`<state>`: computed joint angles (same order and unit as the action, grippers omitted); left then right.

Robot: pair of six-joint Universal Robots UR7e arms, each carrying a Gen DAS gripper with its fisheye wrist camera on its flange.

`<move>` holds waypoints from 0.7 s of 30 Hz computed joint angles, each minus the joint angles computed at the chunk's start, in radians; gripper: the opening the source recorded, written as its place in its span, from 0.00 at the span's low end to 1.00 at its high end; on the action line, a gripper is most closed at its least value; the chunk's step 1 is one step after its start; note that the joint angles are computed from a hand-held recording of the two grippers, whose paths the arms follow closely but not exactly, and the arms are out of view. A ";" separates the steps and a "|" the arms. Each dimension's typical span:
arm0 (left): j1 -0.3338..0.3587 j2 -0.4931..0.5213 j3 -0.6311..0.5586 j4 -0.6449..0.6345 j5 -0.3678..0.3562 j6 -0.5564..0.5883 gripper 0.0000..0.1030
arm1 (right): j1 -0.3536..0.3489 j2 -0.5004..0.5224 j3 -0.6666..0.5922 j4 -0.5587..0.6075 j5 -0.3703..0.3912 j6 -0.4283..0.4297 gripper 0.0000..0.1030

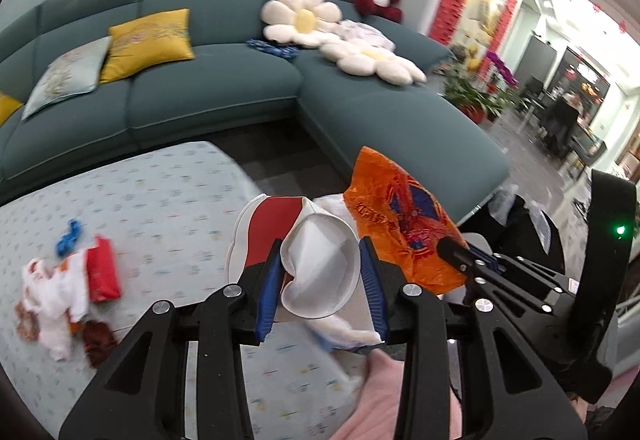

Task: Collect trash
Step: 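Carry the cup and orange bag over the bin and open both tools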

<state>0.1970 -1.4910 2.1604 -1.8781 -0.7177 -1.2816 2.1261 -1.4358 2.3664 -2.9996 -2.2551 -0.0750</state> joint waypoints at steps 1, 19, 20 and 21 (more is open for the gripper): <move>0.013 0.021 0.000 -0.052 -0.008 0.040 0.35 | -0.015 -0.007 0.004 -0.005 -0.001 -0.004 0.04; 0.139 0.142 -0.015 -0.311 -0.076 0.152 0.59 | -0.131 -0.007 0.007 -0.041 0.017 0.003 0.38; 0.134 0.131 -0.011 -0.299 -0.068 0.137 0.59 | -0.123 -0.003 0.008 -0.053 0.012 0.002 0.40; 0.131 0.117 -0.006 -0.286 -0.062 0.124 0.59 | -0.118 -0.002 0.008 -0.056 0.008 0.001 0.42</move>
<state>0.3283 -1.3737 2.1542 -2.1639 -0.7797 -1.1573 2.0084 -1.4373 2.3749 -3.0561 -2.2469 -0.0745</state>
